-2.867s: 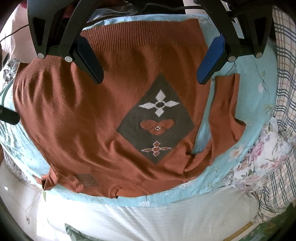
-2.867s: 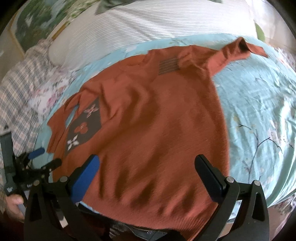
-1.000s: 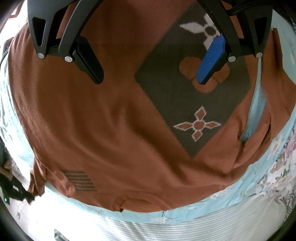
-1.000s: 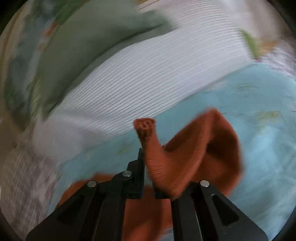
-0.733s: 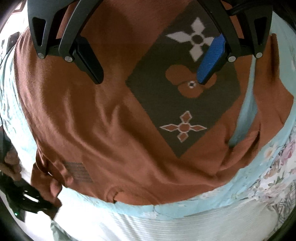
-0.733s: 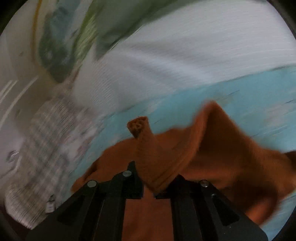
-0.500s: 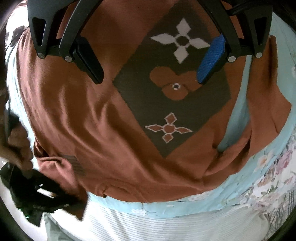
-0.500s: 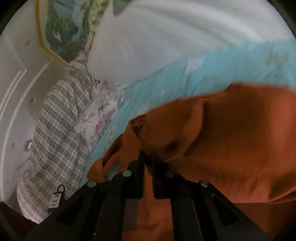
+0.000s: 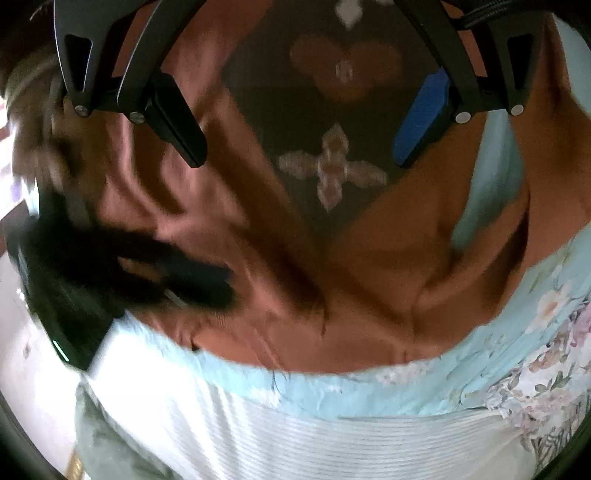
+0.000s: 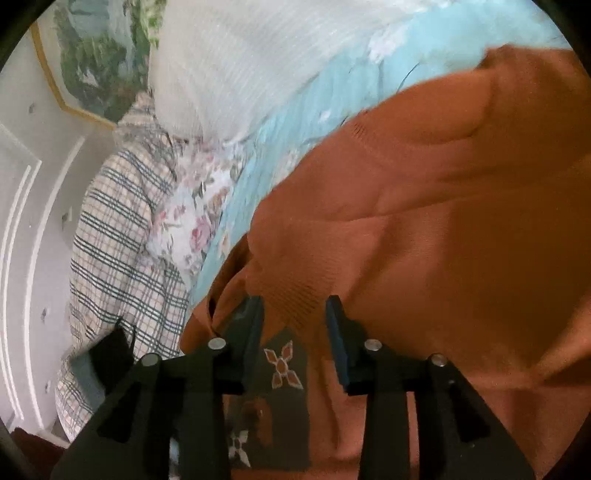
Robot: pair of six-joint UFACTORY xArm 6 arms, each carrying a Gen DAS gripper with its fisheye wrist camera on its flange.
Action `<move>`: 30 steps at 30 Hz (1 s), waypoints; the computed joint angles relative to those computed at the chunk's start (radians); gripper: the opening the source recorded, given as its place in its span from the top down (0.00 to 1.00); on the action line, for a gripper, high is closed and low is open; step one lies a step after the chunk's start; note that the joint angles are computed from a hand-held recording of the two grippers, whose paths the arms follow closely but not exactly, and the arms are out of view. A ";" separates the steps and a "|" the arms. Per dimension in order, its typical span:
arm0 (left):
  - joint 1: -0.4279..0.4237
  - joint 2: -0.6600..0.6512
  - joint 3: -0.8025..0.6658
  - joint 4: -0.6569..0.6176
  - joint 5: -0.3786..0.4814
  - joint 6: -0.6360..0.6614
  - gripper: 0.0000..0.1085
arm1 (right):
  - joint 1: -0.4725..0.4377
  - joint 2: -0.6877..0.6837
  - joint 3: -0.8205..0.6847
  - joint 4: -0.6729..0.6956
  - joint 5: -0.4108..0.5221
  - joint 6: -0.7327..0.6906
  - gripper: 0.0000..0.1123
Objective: Fold small clothes
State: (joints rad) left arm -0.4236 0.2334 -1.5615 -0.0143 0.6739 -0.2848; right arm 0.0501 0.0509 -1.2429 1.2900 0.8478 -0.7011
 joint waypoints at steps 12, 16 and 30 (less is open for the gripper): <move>0.036 0.393 -0.549 -0.130 0.175 0.085 0.74 | -0.201 -0.369 0.351 0.055 -0.205 0.021 0.66; 0.027 0.266 -0.361 -0.144 0.028 0.117 0.95 | -0.253 -0.406 0.382 0.034 -0.249 0.041 0.64; 0.089 0.114 -0.090 -0.078 -0.150 0.038 0.95 | -0.260 -0.051 0.076 -0.365 -0.287 0.301 0.62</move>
State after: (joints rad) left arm -0.3348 0.3474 -1.6517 -0.0926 0.5241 -0.2467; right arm -0.2099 -0.0003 -1.1666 0.9253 0.5610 -0.3998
